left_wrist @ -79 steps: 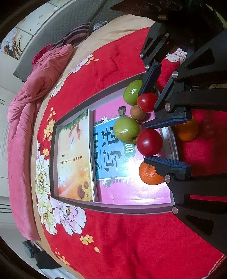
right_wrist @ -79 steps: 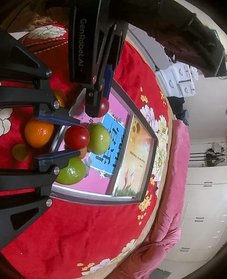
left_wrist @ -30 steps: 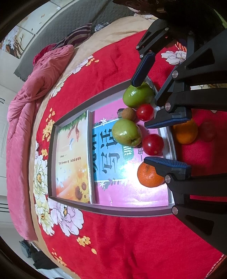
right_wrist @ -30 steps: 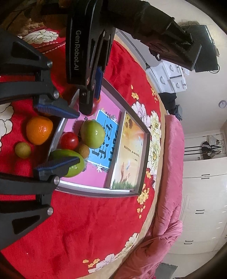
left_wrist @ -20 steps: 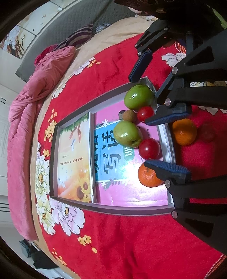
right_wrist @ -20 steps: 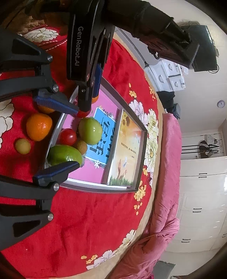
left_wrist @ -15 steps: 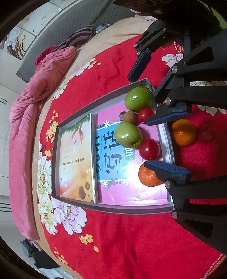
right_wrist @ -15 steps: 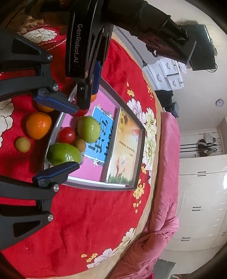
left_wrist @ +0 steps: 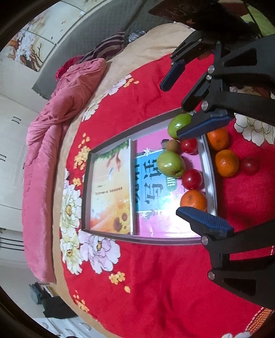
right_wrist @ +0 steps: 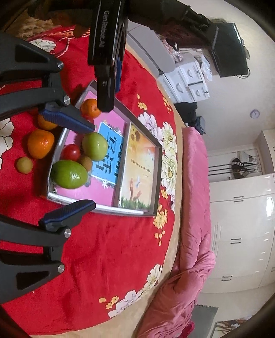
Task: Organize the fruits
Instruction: 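Withdraw both open tools from the tray toward the loose fruit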
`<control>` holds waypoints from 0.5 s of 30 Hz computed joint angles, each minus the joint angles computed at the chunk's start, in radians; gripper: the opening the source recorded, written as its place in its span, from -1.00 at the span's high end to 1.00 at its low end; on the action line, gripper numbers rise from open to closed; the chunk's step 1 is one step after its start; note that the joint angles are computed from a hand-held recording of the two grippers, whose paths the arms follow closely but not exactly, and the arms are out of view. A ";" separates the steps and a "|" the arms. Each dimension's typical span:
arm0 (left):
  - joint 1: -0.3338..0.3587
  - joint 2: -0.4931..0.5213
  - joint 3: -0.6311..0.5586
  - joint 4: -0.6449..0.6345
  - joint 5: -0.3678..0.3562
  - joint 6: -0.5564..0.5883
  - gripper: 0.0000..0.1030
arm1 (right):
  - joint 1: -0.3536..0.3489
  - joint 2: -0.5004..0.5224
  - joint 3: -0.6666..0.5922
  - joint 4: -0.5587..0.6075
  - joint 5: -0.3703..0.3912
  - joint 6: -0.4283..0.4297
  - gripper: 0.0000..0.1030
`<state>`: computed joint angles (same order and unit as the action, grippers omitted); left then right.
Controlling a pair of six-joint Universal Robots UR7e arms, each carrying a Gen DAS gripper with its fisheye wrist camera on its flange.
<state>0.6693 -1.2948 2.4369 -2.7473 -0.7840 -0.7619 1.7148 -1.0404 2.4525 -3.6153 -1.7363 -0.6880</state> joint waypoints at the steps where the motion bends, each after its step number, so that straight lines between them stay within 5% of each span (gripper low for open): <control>1: -0.002 -0.004 0.002 -0.001 0.002 -0.001 -0.38 | -0.001 -0.005 -0.001 -0.001 0.001 0.003 -0.26; 5: -0.011 -0.021 0.007 0.009 0.013 -0.020 -0.46 | -0.010 -0.027 0.004 -0.013 0.017 0.021 -0.45; 15: -0.034 -0.056 0.016 0.054 0.035 -0.061 -0.51 | -0.030 -0.062 0.007 -0.009 0.035 0.062 -0.56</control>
<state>0.6351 -1.3508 2.4526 -2.6931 -0.7487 -0.8233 1.6850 -1.1022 2.4599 -3.6242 -1.7015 -0.6262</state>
